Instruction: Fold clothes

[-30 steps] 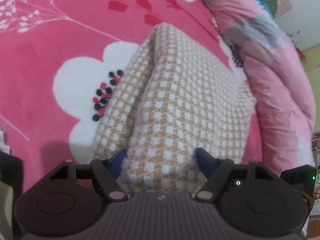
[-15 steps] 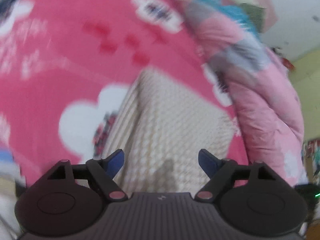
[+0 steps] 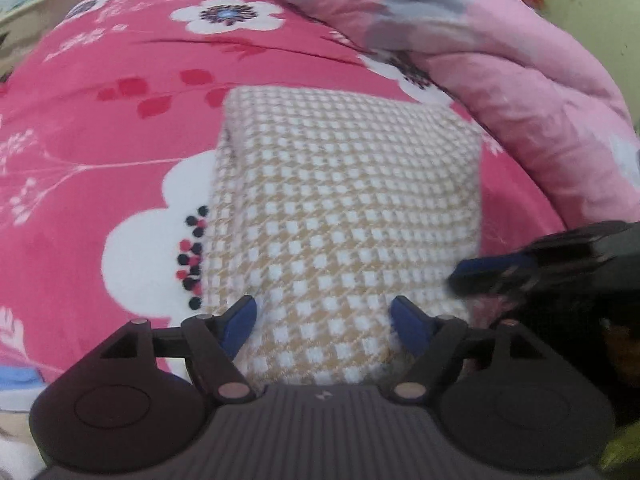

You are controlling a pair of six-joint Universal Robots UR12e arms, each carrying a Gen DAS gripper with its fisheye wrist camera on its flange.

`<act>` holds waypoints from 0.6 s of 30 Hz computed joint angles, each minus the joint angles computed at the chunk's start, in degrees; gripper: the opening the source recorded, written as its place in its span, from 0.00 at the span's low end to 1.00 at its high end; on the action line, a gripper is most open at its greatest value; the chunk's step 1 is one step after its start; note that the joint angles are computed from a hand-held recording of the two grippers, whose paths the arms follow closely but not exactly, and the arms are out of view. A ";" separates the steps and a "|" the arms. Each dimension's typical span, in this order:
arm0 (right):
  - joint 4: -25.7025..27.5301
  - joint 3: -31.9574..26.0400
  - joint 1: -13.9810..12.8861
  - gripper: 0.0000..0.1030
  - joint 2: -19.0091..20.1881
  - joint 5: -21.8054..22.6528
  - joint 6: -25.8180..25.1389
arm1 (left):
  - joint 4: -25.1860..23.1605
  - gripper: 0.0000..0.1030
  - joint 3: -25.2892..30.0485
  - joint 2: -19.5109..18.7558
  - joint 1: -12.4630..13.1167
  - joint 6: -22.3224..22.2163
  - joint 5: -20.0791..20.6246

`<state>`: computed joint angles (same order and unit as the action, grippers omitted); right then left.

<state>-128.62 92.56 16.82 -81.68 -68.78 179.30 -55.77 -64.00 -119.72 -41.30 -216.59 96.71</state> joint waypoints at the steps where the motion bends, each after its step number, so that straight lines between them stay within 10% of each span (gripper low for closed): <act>1: 0.31 -0.72 -0.32 0.09 -0.17 0.31 1.04 | -0.06 0.74 -0.03 0.04 -0.05 -0.21 0.27; 4: -5.92 -0.46 0.43 0.09 -0.85 -4.68 -0.28 | -0.28 0.74 -0.24 0.15 -0.20 -0.65 0.58; 11: 3.36 -2.07 -0.43 0.02 1.36 -7.31 -0.11 | -2.22 0.78 1.34 -0.67 -0.70 -1.67 1.85; 18: -9.86 -3.58 -0.27 0.04 4.18 -12.62 3.60 | -2.68 0.80 1.14 -0.51 -0.14 -3.07 0.07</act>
<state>-138.48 88.98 16.55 -77.50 -81.40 182.90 -58.45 -62.86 -120.23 -41.44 -219.65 96.78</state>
